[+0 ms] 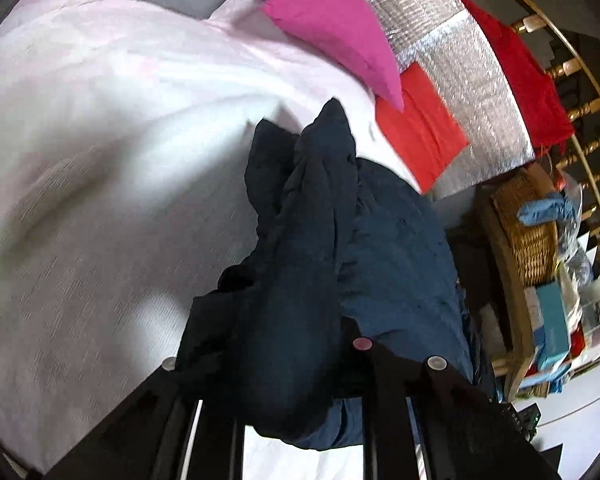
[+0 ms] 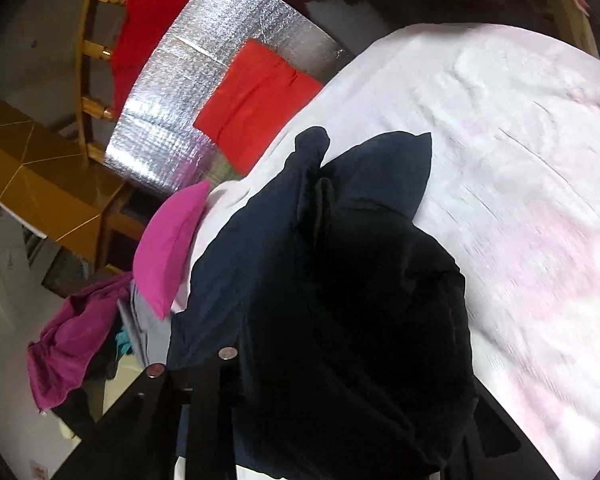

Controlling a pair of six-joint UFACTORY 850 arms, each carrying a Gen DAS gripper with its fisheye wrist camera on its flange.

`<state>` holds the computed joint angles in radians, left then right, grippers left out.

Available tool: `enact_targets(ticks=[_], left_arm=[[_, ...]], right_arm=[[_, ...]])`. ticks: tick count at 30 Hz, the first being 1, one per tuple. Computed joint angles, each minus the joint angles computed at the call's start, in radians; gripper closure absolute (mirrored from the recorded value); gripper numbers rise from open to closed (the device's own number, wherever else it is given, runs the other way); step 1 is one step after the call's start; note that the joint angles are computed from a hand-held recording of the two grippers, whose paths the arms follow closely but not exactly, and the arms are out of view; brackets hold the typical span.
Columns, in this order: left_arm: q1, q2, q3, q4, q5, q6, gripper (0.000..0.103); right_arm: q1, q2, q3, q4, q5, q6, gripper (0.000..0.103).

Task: Fold large clothes

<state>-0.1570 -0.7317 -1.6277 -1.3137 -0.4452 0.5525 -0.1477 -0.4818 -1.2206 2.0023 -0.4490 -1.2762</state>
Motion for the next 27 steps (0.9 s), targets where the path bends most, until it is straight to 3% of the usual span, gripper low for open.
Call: enact_targets(ticks=[2,3,4,6,11,13,15,17,20,21,22,23,25,27], left_arm=[[0.000,-0.012,-0.014,0.093,-0.015,-0.066,0.081],[0.003,-0.035,-0.049,0.159,-0.040,-0.132,0.071],[0.007,-0.046,-0.069,0.207,-0.059,-0.184,0.059],[0.012,-0.042,-0.082,0.338,-0.075,-0.302,0.050],[0.014,0.058,-0.017,0.489,-0.034,-0.355,0.047],[-0.005,0.077,-0.038,0.658,0.015,-0.471,0.042],[-0.025,0.087,-0.062,0.834,0.067,-0.595,0.041],[-0.039,0.092,-0.073,0.896,0.123,-0.619,0.035],[-0.061,0.026,-0.172,0.999,0.086,-0.704,0.034],[-0.070,0.005,-0.196,1.020,0.080,-0.725,0.034],[-0.079,-0.028,-0.236,1.082,0.063,-0.782,0.034],[-0.086,-0.047,-0.259,1.156,0.043,-0.850,0.034],[-0.093,-0.099,-0.308,1.230,0.004,-0.922,0.034],[-0.093,-0.150,-0.355,1.270,-0.071,-0.948,0.034]], right_arm=[[-0.003,-0.020,0.001,-0.106,0.007,0.084,0.068],[-0.010,-0.039,-0.014,-0.169,0.001,0.151,0.066],[-0.021,-0.061,-0.020,-0.212,-0.021,0.221,0.058],[-0.038,-0.061,-0.008,-0.230,-0.056,0.265,0.047],[-0.086,0.019,0.013,-0.504,-0.056,0.427,0.044],[-0.097,0.060,0.029,-0.572,-0.019,0.448,0.044],[-0.096,0.105,0.055,-0.580,0.066,0.437,0.044],[-0.105,0.140,0.075,-0.448,0.083,0.287,0.043],[-0.081,0.134,0.049,-0.376,0.084,0.157,0.045],[-0.074,0.120,0.034,-0.375,0.072,0.153,0.050],[-0.065,0.092,0.005,-0.390,0.049,0.172,0.064],[-0.055,0.076,-0.011,-0.421,0.054,0.207,0.069],[-0.031,0.028,-0.054,-0.473,0.095,0.263,0.069],[-0.023,-0.040,-0.112,-0.592,0.082,0.386,0.069]])
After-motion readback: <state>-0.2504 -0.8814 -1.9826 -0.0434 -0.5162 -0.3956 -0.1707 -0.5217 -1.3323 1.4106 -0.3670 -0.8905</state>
